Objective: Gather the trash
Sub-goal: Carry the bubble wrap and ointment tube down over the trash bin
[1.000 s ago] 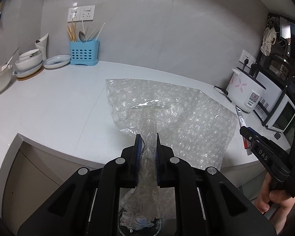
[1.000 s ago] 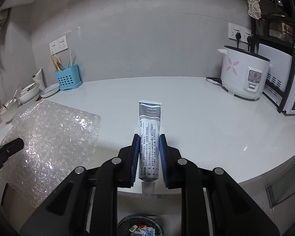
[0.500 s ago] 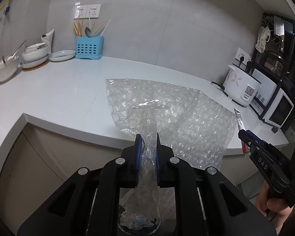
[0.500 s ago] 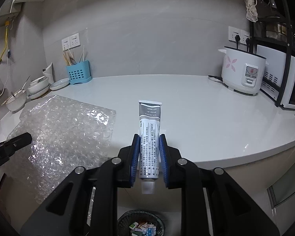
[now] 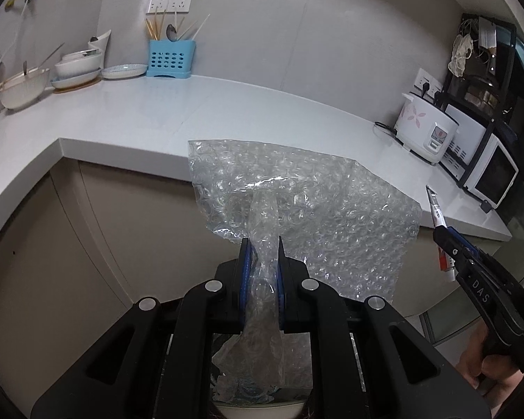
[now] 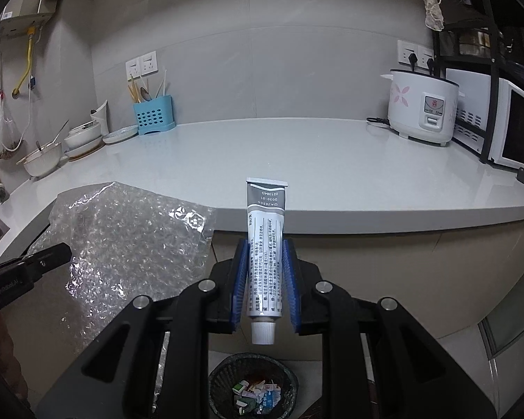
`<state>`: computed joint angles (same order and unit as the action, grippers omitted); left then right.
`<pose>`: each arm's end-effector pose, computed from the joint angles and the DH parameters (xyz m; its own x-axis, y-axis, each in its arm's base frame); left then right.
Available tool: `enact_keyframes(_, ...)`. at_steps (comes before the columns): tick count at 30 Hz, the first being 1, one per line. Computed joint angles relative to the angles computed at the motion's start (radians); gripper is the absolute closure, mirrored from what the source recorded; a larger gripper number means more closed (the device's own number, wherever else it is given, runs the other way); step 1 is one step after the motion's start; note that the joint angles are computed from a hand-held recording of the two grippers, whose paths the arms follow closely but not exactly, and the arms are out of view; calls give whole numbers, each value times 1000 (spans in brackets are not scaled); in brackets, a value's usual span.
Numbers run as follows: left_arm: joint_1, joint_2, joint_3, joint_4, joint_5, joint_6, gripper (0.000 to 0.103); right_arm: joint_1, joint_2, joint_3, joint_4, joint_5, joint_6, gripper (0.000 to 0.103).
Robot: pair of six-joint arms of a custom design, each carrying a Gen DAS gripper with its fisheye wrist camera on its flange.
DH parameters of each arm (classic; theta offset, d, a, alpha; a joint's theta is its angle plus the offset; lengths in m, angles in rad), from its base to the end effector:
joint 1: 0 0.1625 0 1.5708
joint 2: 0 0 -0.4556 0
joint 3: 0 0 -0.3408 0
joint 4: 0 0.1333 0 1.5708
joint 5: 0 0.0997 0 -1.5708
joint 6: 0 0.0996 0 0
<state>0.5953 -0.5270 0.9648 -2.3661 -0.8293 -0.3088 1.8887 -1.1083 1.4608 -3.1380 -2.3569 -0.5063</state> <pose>-0.5677 -0.6268 0.2132 -0.8161 0.2958 -0.4964 0.5538 0.6457 -0.5257 0.2547 -0.5729 0.5215 -0.7155 0.1972 0.6703 -0.5213 0.4880 -0.7001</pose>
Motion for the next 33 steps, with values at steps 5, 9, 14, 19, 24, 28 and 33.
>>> enact_keyframes(5, -5, -43, 148, -51, 9, -37, 92, -11, -31, 101, -42, 11, 9, 84)
enact_keyframes(9, 4, -65, 245, -82, -14, -74, 92, -23, -32, 179, -115, 10, -15, 84)
enact_keyframes(14, 20, -72, 351, -162, -30, -65, 92, -62, -33, 255, -114, 32, 23, 84)
enact_keyframes(19, 46, -46, 388, -198, -40, -73, 92, -105, -13, 305, -139, 54, 46, 84)
enact_keyframes(24, 75, -2, 398, -244, -40, -66, 92, -157, 26, 340, -147, 68, 68, 84)
enact_keyframes(28, 105, 36, 397, -272, -44, -67, 92, -201, 60, 354, -141, 80, 101, 84)
enact_keyframes(33, 139, 82, 391, -291, -61, -69, 92, -250, 96, 361, -147, 92, 108, 84)
